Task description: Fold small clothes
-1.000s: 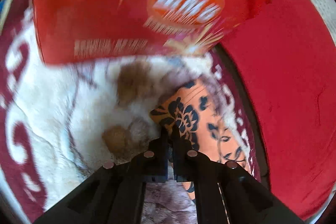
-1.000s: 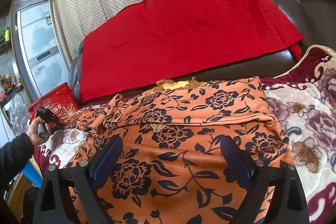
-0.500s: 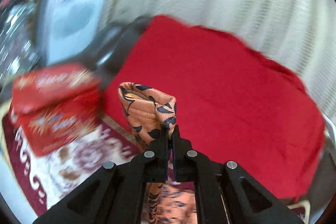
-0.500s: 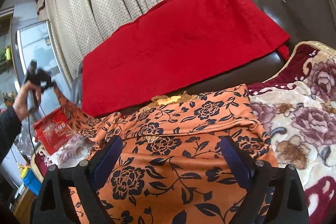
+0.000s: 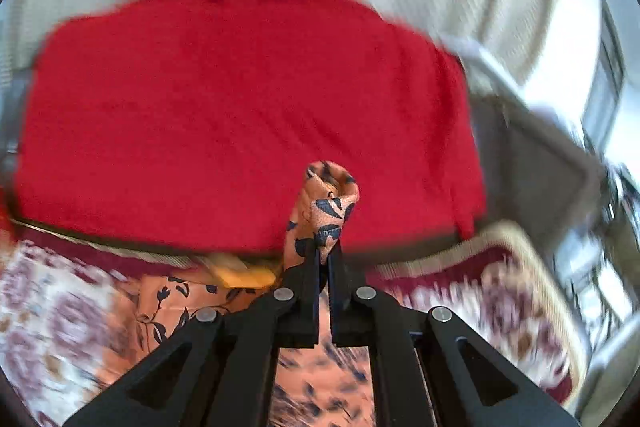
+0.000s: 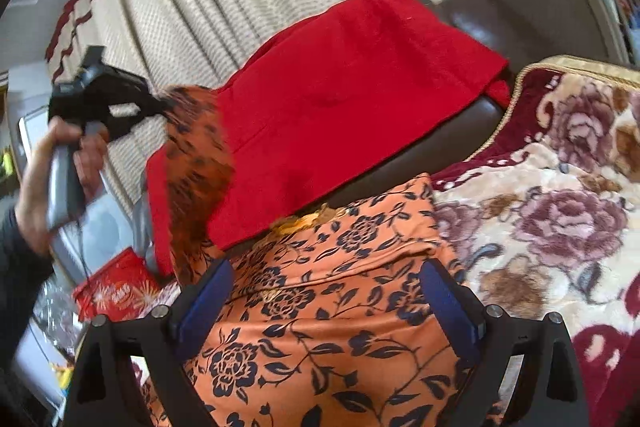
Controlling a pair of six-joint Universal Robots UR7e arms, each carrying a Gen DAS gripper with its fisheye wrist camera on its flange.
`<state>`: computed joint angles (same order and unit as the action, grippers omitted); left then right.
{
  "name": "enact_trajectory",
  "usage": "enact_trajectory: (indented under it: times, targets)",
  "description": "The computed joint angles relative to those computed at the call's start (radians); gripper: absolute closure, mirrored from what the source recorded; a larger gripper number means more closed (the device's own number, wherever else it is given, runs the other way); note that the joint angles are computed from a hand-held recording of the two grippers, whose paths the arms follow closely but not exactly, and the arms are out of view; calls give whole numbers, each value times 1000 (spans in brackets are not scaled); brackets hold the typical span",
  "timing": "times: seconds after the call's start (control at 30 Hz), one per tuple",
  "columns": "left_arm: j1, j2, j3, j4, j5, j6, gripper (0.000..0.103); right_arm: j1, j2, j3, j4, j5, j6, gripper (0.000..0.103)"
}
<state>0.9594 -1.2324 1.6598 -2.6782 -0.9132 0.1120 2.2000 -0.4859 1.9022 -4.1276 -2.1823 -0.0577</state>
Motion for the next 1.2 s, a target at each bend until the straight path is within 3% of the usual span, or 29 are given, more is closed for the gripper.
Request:
enact_trajectory:
  times: [0.03, 0.1, 0.2, 0.27, 0.33, 0.4, 0.47, 0.57, 0.6, 0.7, 0.8, 0.87, 0.9, 0.93, 1.0, 1.07, 1.13, 1.2]
  targets:
    - [9, 21, 14, 32, -12, 7, 91, -2, -1, 3, -11, -7, 8, 5]
    - [52, 70, 11, 148, -36, -12, 66, -7, -5, 10, -23, -20, 32, 3]
    - [110, 66, 30, 241, -59, -58, 66, -17, -12, 22, -11, -24, 68, 3]
    - [143, 19, 54, 233, -94, -64, 63, -24, -25, 35, 11, -13, 96, 3]
    - [178, -53, 83, 203, -120, -37, 51, -31, -39, 42, 37, 8, 120, 3]
    - [189, -124, 140, 112, -71, -16, 36, -42, -68, 46, 117, 53, 168, 3]
    - [227, -163, 159, 58, -41, -5, 34, -59, -90, 37, 179, 111, 188, 3]
    - [327, -211, 131, 86, -86, -70, 34, -140, -146, -10, 393, 300, 331, 3]
    - [353, -218, 127, 94, -108, -91, 34, -157, -151, -30, 432, 323, 364, 3]
    - [421, -247, 133, 104, -165, -143, 34, -194, -154, -141, 660, 264, 472, 4]
    - [464, -258, 156, 86, -201, -145, 34, -184, -137, -264, 894, 172, 438, 7]
    - [481, -264, 156, 101, -226, -149, 34, -181, -112, -353, 1075, 95, 448, 22]
    - [489, -269, 158, 106, -237, -148, 34, -179, -99, -387, 1146, 62, 450, 53]
    - [496, -271, 162, 104, -244, -139, 34, -181, -83, -429, 1246, 35, 458, 100]
    - [501, -276, 172, 100, -244, -116, 34, -174, -55, -490, 1369, -17, 437, 98]
    - [502, -278, 174, 97, -239, -95, 34, -142, -32, -534, 1408, -89, 364, 98]
    - [498, -282, 168, 99, -226, -87, 34, -96, -19, -554, 1318, -178, 247, 99]
    - [500, -272, 156, 99, -229, -84, 34, -72, -26, -542, 1182, -205, 164, 98]
